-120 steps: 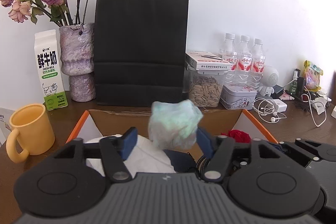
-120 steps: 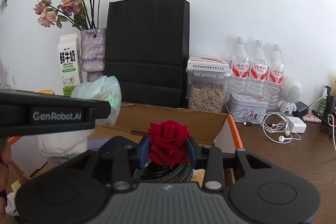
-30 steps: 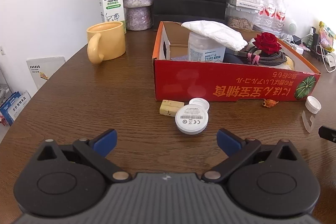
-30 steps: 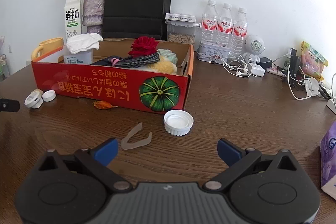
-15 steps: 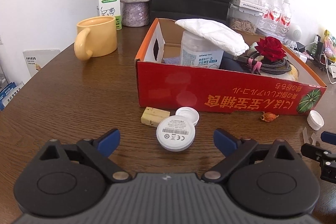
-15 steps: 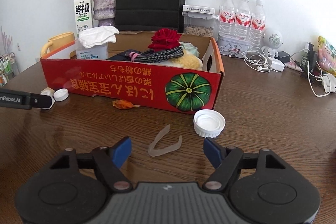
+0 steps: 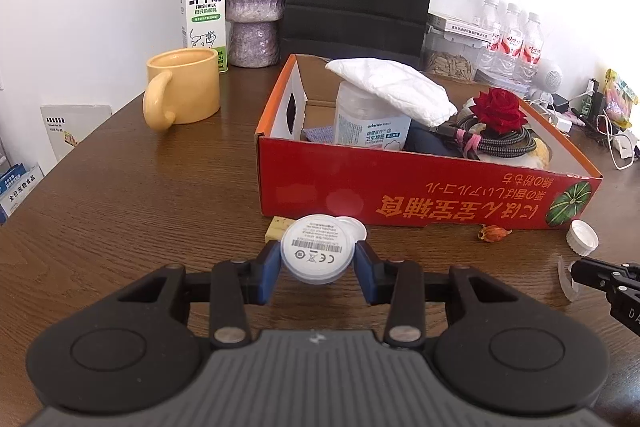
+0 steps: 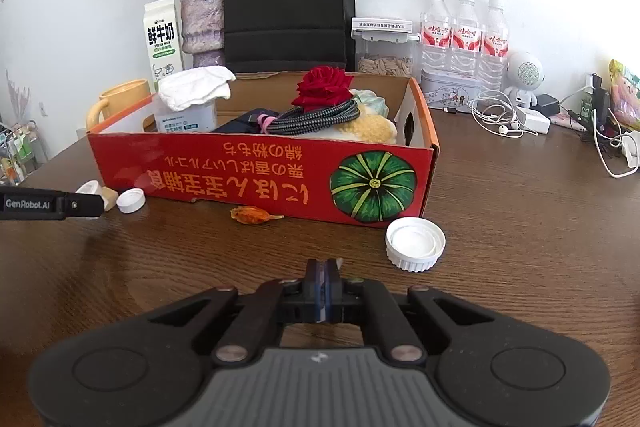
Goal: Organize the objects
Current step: 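Lift the container with the left gripper while the right gripper moves toward the small white caps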
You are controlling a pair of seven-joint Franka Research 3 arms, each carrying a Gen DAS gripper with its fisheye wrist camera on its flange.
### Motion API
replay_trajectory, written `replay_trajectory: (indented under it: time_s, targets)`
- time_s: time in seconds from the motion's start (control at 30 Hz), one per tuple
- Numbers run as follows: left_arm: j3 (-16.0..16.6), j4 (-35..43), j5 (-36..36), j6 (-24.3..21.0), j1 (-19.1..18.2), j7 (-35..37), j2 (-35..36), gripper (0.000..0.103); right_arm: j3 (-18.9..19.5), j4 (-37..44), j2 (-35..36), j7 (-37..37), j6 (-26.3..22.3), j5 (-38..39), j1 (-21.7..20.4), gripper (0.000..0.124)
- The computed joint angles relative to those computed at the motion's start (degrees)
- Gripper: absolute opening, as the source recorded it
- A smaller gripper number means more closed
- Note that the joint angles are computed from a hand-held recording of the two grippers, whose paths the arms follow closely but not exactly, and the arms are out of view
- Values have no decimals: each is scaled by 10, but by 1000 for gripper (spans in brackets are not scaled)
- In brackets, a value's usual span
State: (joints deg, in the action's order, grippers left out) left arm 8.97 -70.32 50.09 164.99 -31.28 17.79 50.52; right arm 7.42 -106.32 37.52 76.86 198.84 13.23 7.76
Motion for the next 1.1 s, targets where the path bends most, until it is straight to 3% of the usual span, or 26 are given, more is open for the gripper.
replay_trajectory:
  time_s: [0.33,0.5,0.77,1.1]
  targets:
    - [42,-44,81,9,-33,-81,-42,40,7,-31,-22,8,43,-14,-1,1]
    - [46,-60,147,4,-40,-136,-64,40,3,-43,-33,14,60,-17,5,1]
    - [14,-93,217,17,-8,-190,-95,40,2,-61,-49,27,79,-28,7,1]
    - [-26,-131,203,50,40,-187,-122,40,3,-71,-56,39,88,-38,9,1]
